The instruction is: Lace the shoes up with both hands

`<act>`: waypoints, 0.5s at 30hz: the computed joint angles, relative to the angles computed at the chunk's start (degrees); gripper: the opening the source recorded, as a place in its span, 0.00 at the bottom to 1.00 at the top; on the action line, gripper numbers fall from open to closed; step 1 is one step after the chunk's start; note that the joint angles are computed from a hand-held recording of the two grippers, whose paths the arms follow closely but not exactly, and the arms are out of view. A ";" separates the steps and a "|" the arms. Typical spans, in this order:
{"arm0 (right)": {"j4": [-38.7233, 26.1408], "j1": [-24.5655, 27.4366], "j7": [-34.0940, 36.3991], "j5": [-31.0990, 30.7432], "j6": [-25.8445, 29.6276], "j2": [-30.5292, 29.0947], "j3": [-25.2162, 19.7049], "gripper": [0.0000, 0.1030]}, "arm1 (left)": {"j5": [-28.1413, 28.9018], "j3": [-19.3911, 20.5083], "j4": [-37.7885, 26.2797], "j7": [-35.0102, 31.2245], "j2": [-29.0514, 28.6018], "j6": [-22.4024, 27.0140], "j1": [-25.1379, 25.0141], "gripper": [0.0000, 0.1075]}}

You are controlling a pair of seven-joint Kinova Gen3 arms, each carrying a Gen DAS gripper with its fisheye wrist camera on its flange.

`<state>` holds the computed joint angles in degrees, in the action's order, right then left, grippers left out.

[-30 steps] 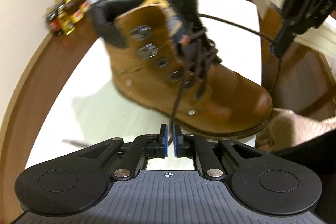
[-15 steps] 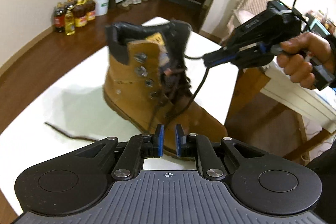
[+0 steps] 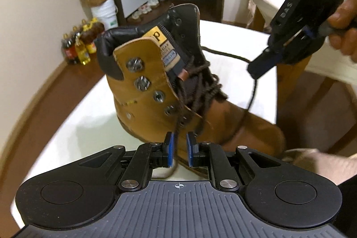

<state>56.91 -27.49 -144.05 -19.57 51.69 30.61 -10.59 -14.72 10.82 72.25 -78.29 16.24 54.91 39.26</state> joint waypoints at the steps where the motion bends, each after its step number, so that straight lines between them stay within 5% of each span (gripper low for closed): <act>1: 0.22 0.00 0.01 -0.13 -0.13 -0.02 -0.12 0.06 | 1.45 1.21 -1.27 -1.08 0.80 1.13 -1.51 0.12; 3: 0.70 0.02 0.08 -0.45 -0.49 -0.02 -0.34 0.06 | 5.04 1.60 -3.41 -3.15 2.09 2.78 -3.16 0.03; 9: 2.47 0.15 -0.18 -1.32 -2.21 -0.52 -0.62 0.06 | 11.44 -0.21 -2.28 1.17 -1.24 -2.74 -6.28 0.02; 15: 2.66 -0.76 -2.12 -0.29 -1.57 -0.86 0.20 0.10 | 10.08 0.44 -6.43 -2.23 0.15 5.01 -6.24 0.03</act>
